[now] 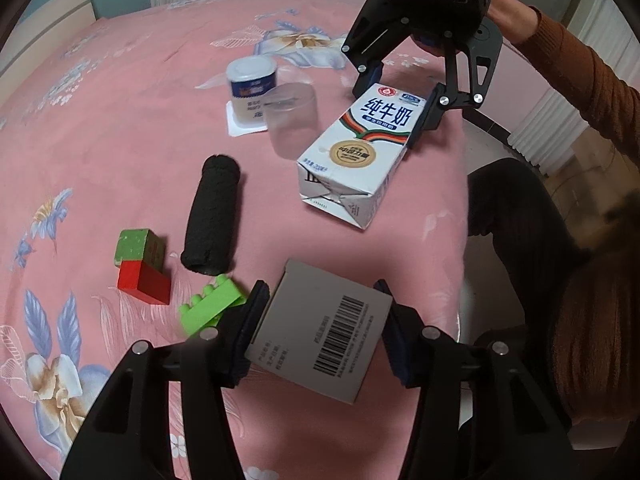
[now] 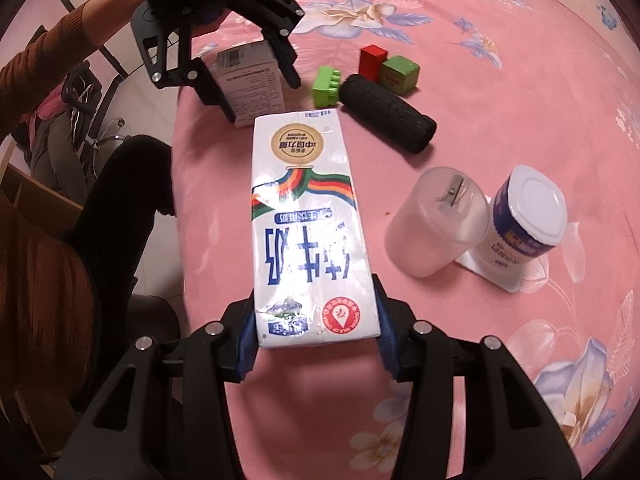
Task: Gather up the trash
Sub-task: 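Grasp the white box with the left tool while the right tool grasps the milk carton, then carry the white box and milk carton over the bin and open both tools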
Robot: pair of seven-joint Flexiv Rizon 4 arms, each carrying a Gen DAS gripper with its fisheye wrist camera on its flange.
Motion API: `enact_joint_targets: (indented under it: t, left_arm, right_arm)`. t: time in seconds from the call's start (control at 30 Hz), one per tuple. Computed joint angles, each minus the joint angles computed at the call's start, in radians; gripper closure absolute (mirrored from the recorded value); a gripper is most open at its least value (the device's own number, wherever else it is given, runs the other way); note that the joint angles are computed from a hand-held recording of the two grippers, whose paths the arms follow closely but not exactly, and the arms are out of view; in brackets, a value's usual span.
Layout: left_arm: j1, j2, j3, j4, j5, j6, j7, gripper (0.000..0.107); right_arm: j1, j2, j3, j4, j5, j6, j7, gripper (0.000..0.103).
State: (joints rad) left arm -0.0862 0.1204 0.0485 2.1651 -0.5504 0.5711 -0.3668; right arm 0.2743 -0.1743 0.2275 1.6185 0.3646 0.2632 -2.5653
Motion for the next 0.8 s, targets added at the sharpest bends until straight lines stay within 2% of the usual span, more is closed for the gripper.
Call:
enact_joint_targets:
  t: [0.43, 0.8]
  left_arm:
    - [-0.059, 0.089, -0.015, 0.015, 0.031, -0.004, -0.056, 0.051]
    - [-0.131, 0.184, -0.025, 0.089, 0.047, 0.016, -0.111, 0.051]
  right_arm:
    - [-0.006, 0.158, -0.022, 0.082, 0.028, -0.044, -0.037, 0.054]
    - [0.016, 0.349, -0.053, 0.219, 0.052, -0.109, -0.084, 0.054]
